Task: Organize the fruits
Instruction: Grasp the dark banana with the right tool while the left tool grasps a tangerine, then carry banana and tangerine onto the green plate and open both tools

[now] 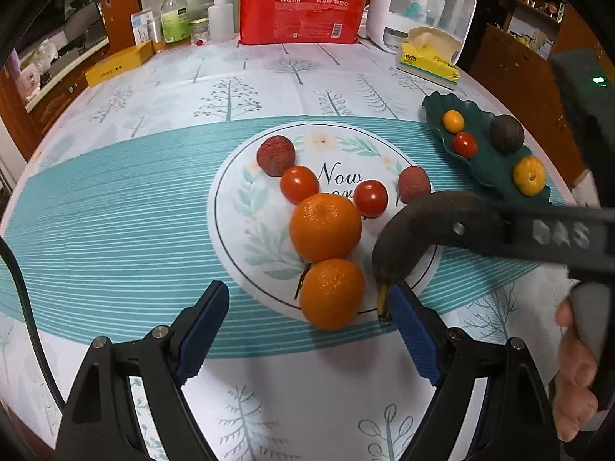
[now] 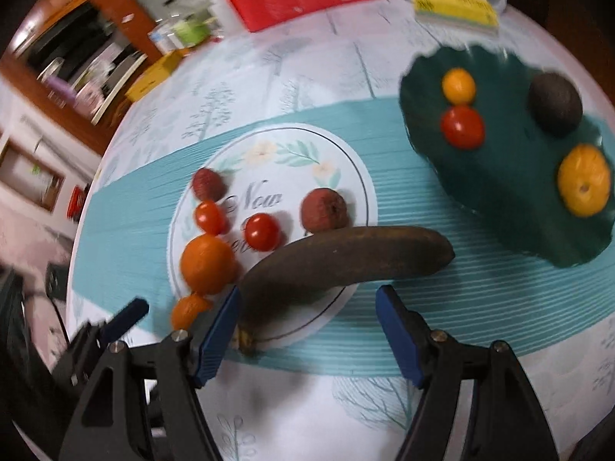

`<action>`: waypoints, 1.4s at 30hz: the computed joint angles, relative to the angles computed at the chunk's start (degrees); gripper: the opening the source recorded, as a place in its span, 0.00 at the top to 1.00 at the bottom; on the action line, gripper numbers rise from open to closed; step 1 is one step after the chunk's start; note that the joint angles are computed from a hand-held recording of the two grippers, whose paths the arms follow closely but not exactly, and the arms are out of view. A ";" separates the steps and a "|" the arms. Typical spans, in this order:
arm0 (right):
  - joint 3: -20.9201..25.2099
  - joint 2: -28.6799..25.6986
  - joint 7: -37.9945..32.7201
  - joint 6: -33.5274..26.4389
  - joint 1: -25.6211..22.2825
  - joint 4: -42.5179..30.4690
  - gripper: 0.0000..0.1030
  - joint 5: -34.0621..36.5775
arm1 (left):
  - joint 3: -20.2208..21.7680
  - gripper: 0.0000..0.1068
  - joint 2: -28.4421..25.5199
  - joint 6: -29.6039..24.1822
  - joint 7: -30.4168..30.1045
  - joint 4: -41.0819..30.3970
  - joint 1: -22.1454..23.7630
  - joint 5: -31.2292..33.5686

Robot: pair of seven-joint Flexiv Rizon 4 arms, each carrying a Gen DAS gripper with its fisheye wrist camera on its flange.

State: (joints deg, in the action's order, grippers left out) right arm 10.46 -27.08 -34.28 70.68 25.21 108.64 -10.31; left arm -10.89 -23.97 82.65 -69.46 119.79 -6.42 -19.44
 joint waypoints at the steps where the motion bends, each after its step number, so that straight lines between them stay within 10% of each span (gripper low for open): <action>1: 0.22 -0.47 0.21 -0.37 -0.33 -0.58 0.29 0.68 | -1.64 0.21 0.00 -0.29 1.05 0.20 1.43 -1.15; 15: -4.12 -4.10 9.93 -9.32 3.06 -7.15 0.28 -4.29 | -10.09 0.27 -1.32 -0.96 11.64 0.86 6.96 -11.39; 20: -4.80 -3.62 10.78 -9.32 3.52 -6.22 0.55 -7.41 | -8.36 0.45 -1.99 -4.21 12.42 -0.67 5.37 -11.91; 25: -1.96 -3.54 6.83 -6.51 0.89 -5.52 0.60 -4.55 | -5.80 0.67 -2.20 -4.22 11.91 -1.42 3.02 -11.33; 42: 4.78 2.04 -7.67 6.71 -3.72 3.01 0.64 7.53 | -3.93 0.69 2.81 -4.48 10.34 0.89 -0.36 -10.80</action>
State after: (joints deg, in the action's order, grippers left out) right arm 15.24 -25.04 -41.94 77.39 21.49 111.65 -2.79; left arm -14.82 -21.16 78.18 -59.12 120.68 -6.78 -30.25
